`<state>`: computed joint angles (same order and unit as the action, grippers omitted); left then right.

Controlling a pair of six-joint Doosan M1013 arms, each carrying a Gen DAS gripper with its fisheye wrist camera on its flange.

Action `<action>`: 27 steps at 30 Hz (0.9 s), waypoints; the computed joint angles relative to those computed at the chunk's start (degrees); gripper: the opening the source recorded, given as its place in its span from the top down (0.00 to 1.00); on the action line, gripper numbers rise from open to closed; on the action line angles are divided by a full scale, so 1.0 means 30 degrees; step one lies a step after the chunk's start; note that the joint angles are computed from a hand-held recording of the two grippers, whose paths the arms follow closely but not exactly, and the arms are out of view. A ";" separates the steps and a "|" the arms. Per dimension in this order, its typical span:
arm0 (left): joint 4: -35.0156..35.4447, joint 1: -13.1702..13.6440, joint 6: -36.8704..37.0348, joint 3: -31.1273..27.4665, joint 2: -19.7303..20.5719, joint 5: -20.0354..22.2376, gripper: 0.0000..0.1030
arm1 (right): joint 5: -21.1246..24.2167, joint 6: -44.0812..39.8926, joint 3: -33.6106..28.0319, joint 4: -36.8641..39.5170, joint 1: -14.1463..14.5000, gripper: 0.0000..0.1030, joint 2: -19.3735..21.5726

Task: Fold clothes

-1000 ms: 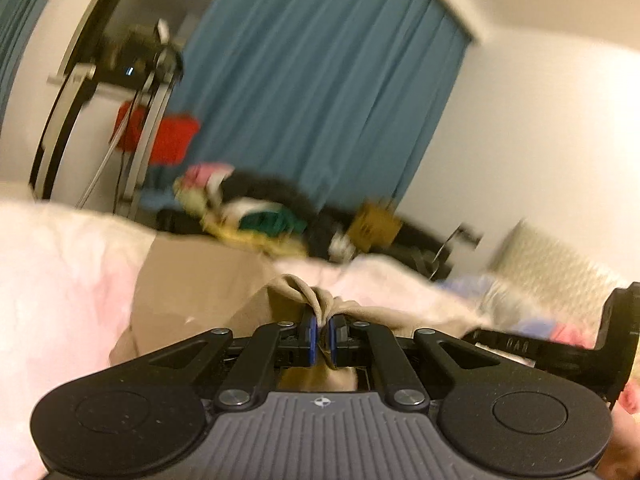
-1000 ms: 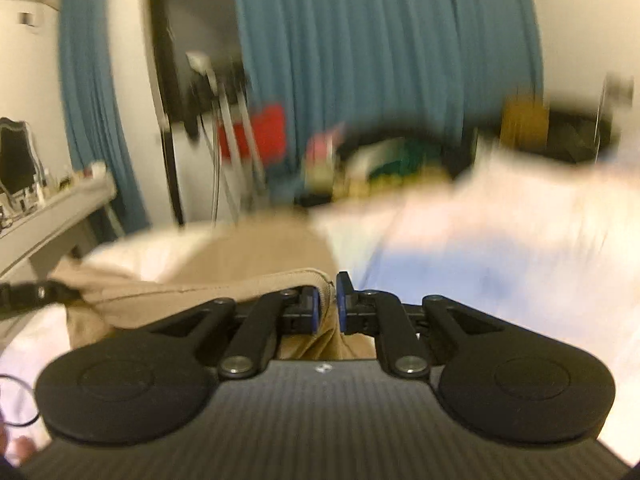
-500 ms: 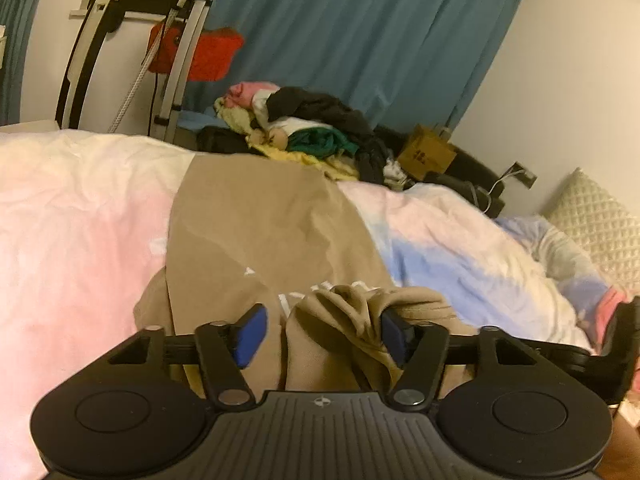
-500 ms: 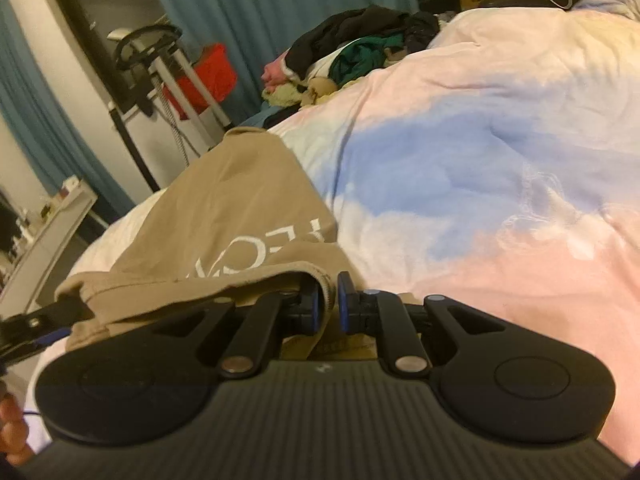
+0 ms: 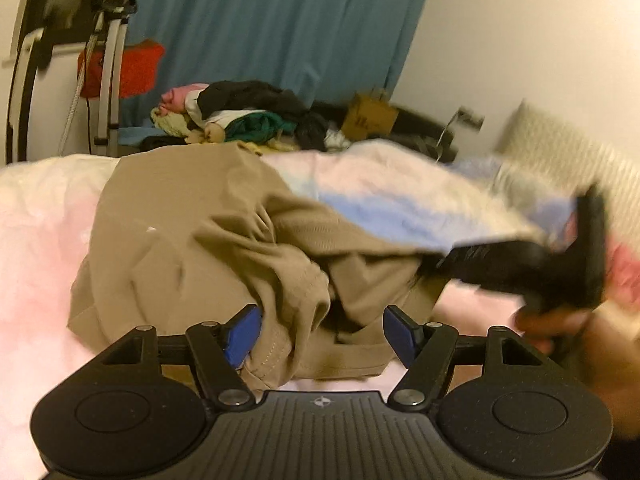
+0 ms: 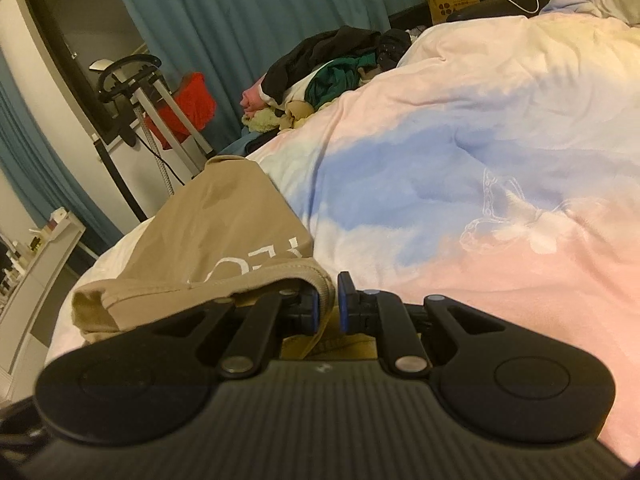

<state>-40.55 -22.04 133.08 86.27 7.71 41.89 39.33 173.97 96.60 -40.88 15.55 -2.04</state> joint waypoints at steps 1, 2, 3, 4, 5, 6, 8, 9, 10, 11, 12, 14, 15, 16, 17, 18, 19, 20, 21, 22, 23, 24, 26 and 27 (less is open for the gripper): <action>0.1184 -0.0393 -0.0493 0.0261 -0.0057 -0.1144 0.37 | 0.0059 0.0041 0.0004 -0.0143 0.0048 0.87 -0.0008; 0.2083 -0.0618 -0.1090 0.0488 -0.0130 -0.2242 0.44 | 0.0122 0.0084 0.0009 -0.0290 0.0097 0.87 -0.0017; 0.2930 -0.0804 -0.1706 0.0717 -0.0192 -0.3323 0.61 | 0.0190 0.0134 0.0018 -0.0442 0.0143 0.87 -0.0027; 0.2778 -0.0736 -0.1881 0.0788 -0.0194 -0.3770 0.70 | 0.0253 0.0179 0.0024 -0.0572 0.0178 0.87 -0.0031; 0.1626 -0.0414 -0.1672 0.0749 -0.0223 -0.3590 0.88 | 0.0331 0.0203 0.0020 -0.0667 0.0205 0.87 -0.0025; 0.0133 -0.0027 -0.1225 0.0722 -0.0246 -0.3314 0.90 | 0.0402 0.0223 0.0016 -0.0746 0.0224 0.87 -0.0017; -0.1830 0.0555 -0.0537 0.0728 -0.0496 -0.3051 0.93 | 0.0456 0.0217 0.0005 -0.0713 0.0194 0.87 0.0011; -0.3064 0.0917 0.0058 0.0796 -0.0678 -0.3022 0.94 | 0.0452 0.0198 0.0001 -0.0666 0.0171 0.87 0.0023; -0.4068 0.1308 0.0328 0.0787 -0.0820 -0.2900 0.94 | 0.0412 0.0157 0.0004 -0.0622 0.0148 0.87 0.0035; -0.4975 0.1747 0.0264 0.0660 -0.0828 -0.2522 0.94 | 0.0375 0.0087 0.0002 -0.0574 0.0132 0.87 0.0044; -0.5818 0.2189 0.0088 0.0507 -0.0808 -0.2107 0.94 | 0.0287 -0.0013 0.0009 -0.0505 0.0120 0.87 0.0048; -0.5579 0.2777 -0.1786 -0.0075 -0.0520 -0.1633 0.94 | -0.0069 -0.0366 0.0036 -0.0206 0.0088 0.87 0.0047; -0.4736 0.2915 -0.3205 -0.0404 -0.0375 -0.1718 0.93 | -0.0381 -0.0710 0.0062 0.0100 0.0055 0.87 0.0044; -0.3363 0.2985 -0.5121 -0.0798 -0.0140 -0.1731 0.93 | -0.0679 -0.1045 0.0086 0.0398 0.0029 0.87 0.0041; -0.2164 0.3007 -0.6375 -0.1092 0.0073 -0.1648 0.93 | -0.0887 -0.1300 0.0093 0.0603 0.0038 0.87 0.0048; -0.1021 0.3023 -0.7496 -0.1373 0.0285 -0.1521 0.93 | -0.0939 -0.1481 0.0060 0.0692 0.0082 0.87 0.0080; 0.0100 0.3036 -0.8594 -0.1663 0.0503 -0.1354 0.92 | -0.0990 -0.1681 0.0023 0.0797 0.0120 0.87 0.0112; 0.1558 0.2899 -0.9350 -0.1965 0.0678 -0.1134 0.89 | -0.1015 -0.1876 -0.0016 0.0867 0.0166 0.87 0.0148; 0.3038 0.2734 -1.0016 -0.2270 0.0850 -0.0875 0.85 | -0.0973 -0.2118 -0.0071 0.0886 0.0214 0.87 0.0193; 0.4124 0.2555 -1.0540 -0.2481 0.0957 -0.0642 0.84 | -0.0924 -0.2337 -0.0115 0.0861 0.0266 0.87 0.0230; 0.4478 0.2497 -1.0679 -0.2518 0.0960 -0.0708 0.83 | -0.0870 -0.2513 -0.0155 0.0799 0.0316 0.87 0.0259; 0.4723 0.2461 -1.0756 -0.2528 0.0947 -0.0819 0.73 | -0.0825 -0.2659 -0.0189 0.0731 0.0363 0.87 0.0281; 0.6011 0.2168 -1.1244 -0.2259 0.0612 -0.1485 0.54 | -0.0789 -0.2796 -0.0222 0.0564 0.0440 0.87 0.0289; 0.6733 0.1978 -1.1452 -0.1964 0.0328 -0.2161 0.43 | -0.0771 -0.2864 -0.0238 0.0480 0.0478 0.87 0.0293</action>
<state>-20.35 -16.10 98.72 80.38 8.70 35.41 37.02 165.38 95.89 -39.44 16.98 -1.16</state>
